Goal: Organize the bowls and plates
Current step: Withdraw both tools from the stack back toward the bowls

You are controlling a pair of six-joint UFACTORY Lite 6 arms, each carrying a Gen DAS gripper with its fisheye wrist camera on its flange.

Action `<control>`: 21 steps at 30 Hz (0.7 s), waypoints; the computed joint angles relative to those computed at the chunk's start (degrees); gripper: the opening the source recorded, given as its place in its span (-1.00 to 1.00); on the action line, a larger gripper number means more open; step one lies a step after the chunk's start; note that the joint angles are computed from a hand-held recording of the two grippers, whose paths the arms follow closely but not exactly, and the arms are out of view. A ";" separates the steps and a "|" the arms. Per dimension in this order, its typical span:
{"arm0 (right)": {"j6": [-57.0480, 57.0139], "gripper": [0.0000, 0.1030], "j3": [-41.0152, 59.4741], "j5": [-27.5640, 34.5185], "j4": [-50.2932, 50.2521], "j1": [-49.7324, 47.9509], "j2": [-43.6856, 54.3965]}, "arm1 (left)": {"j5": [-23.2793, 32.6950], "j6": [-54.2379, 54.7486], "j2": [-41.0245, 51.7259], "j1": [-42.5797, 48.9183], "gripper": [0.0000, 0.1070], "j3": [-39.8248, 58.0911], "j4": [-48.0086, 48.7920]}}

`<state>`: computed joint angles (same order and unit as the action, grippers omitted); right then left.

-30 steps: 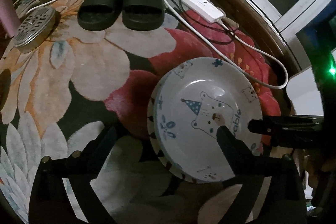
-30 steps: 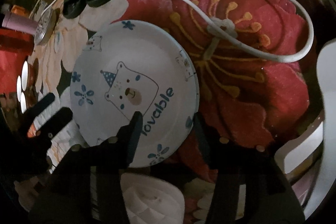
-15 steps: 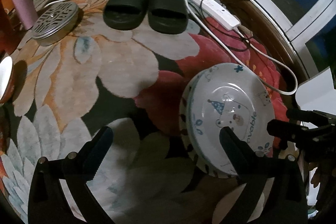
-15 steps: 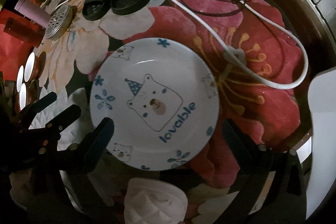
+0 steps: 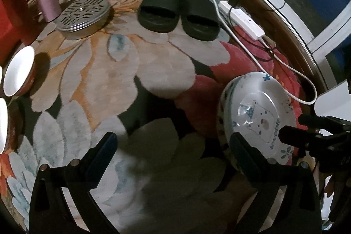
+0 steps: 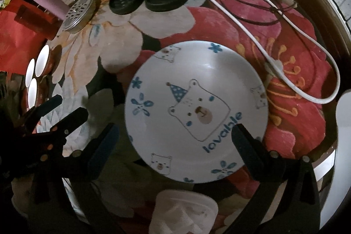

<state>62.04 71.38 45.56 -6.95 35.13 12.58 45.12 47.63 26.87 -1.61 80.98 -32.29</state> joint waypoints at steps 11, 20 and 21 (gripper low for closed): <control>-0.01 1.00 9.95 2.01 -0.52 2.66 8.02 | 1.72 1.59 1.71 6.44 0.91 2.73 1.35; -1.80 1.00 19.41 3.67 0.34 4.40 15.89 | 2.56 2.63 3.82 11.93 0.91 4.76 2.99; -2.18 1.00 20.98 4.00 0.48 4.61 17.05 | 2.61 2.81 4.02 12.61 0.91 4.98 3.12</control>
<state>59.86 92.37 49.56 -6.48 39.74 29.63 47.73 50.45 30.90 11.00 85.96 -29.16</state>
